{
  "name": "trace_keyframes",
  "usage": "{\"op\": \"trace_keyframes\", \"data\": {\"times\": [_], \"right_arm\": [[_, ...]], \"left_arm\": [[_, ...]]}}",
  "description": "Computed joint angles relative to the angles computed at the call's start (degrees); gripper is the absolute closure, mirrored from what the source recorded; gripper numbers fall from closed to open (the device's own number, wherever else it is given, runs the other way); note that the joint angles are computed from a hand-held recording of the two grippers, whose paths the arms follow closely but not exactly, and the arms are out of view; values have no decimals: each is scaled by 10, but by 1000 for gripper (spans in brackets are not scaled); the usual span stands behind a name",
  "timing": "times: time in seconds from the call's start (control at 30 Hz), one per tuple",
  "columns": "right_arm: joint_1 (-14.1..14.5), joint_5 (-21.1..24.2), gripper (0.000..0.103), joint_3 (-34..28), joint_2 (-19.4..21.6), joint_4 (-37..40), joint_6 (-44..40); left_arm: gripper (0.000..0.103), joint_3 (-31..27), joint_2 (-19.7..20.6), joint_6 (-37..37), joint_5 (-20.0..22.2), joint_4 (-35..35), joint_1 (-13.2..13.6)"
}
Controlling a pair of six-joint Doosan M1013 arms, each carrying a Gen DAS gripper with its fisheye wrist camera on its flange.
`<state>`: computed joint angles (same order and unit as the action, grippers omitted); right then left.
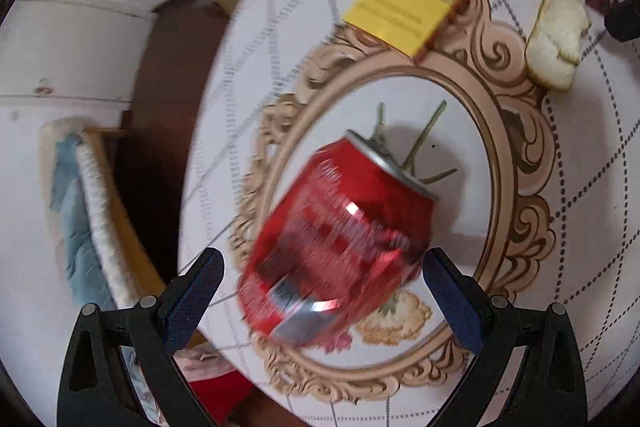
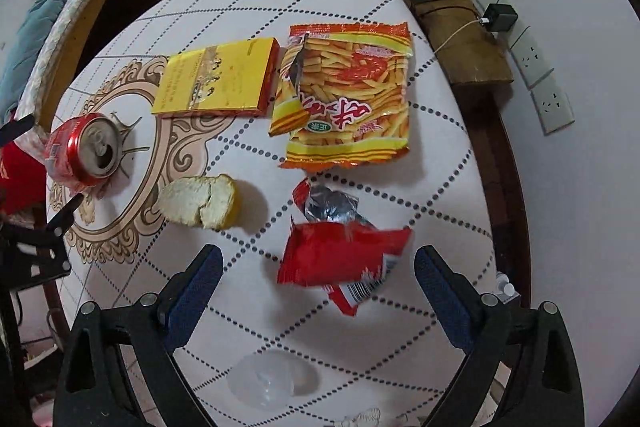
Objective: Collect trash
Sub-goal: 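Grasp the red Coca-Cola can with left tool while right tool grasps red wrapper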
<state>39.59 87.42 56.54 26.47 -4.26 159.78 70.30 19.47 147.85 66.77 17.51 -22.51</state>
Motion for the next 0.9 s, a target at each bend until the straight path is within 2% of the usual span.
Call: {"op": "trace_keyframes", "data": {"times": [0.03,0.07,0.1,0.17,0.23,0.33,0.4,0.43,0.5,0.57,0.63,0.7,0.73,0.77,0.8,0.9], "right_arm": [[0,2,5,-1,1,2,-1],[-1,3,5,-3,3,5,-4],[-1,3,5,-4,5,7,-6],[-2,4,5,-5,6,9,-10],[-2,-1,5,-3,5,10,-9],[0,-20,5,8,-5,12,3],[3,-37,5,19,-14,11,18],[4,-40,5,21,-16,10,22],[7,-48,5,28,-21,5,24],[8,-42,5,28,-21,-2,21],[8,-34,5,24,-17,-7,16],[9,-24,9,18,-12,-17,14],[9,-23,14,18,-12,-22,12],[9,-21,27,17,-10,-27,8],[10,-18,39,14,-8,-29,5],[13,-15,46,14,-6,-38,10]], "left_arm": [[0,-3,7,-1,10,8,-2],[3,-1,5,-4,10,2,-2],[5,-16,12,-12,33,-13,-1],[9,-26,16,-40,45,-16,0],[11,-46,22,-60,87,-55,7],[11,-55,20,-116,126,-88,14],[12,-60,23,-182,159,-84,16],[12,-70,28,-225,193,-98,21],[12,-83,37,-263,235,-135,31],[12,-70,31,-267,220,-154,34],[8,-55,27,-274,201,-139,30],[13,-40,16,-282,167,-157,31],[18,-31,9,-284,143,-153,29],[32,-19,1,-285,118,-140,25],[33,-16,-2,-288,112,-144,23],[34,-2,-14,-314,97,-142,18]]}}
